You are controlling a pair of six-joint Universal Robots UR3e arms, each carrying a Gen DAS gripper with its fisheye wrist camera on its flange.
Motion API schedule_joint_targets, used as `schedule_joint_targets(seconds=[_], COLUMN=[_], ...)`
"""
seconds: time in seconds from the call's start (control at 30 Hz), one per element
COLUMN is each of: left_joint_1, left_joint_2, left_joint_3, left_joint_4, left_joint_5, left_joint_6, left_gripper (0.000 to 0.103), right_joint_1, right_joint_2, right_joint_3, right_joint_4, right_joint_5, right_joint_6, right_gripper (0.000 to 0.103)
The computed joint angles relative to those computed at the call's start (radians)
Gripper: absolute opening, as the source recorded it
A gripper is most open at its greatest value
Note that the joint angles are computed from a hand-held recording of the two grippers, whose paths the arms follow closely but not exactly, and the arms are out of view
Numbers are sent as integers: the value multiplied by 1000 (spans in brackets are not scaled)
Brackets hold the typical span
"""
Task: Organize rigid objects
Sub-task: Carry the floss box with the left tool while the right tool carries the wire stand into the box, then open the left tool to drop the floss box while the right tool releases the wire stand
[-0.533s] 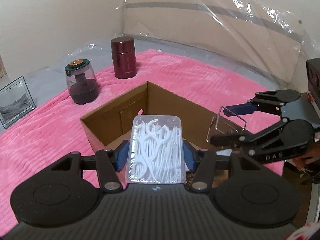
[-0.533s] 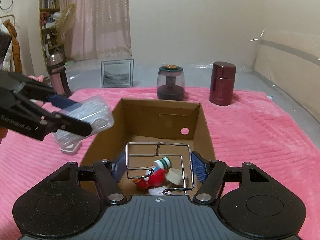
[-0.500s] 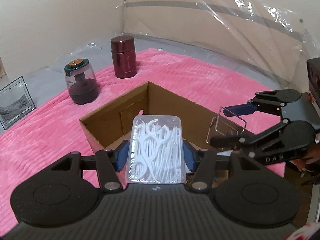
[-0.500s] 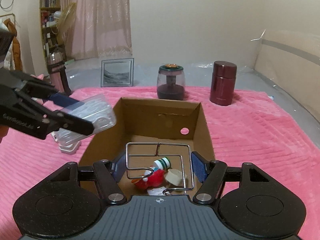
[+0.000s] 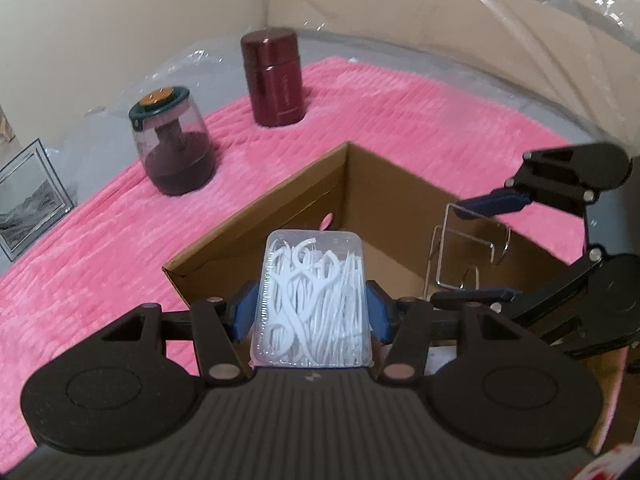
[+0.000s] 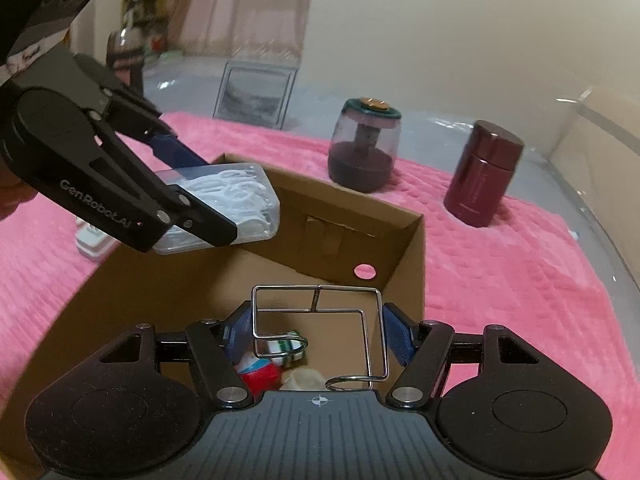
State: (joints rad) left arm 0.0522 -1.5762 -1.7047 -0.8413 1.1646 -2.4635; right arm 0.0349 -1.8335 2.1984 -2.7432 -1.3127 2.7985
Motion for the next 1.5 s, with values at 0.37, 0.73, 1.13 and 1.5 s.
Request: schedule_joint_targets(seconds=[0.37, 0.73, 1.13, 1.5], left_joint_1=[-61, -107, -168, -171], left_joint_2=[-131, -223, -289, -308], left_joint_3=[40, 92, 94, 115], left_joint_4=[67, 94, 185, 179], left_joint_5=[108, 194, 308, 314], left_joint_6=[-23, 22, 122, 146], left_gripper=[51, 51, 52, 52], right_joint_1=[34, 75, 118, 109], right_joint_2=[247, 448, 584, 605], right_joint_3=[-169, -374, -495, -544], right_joint_4=[11, 112, 159, 215], right_joint_5=[-30, -103, -168, -153], right_joint_6=[-179, -322, -448, -466], right_gripper=[64, 64, 64, 64])
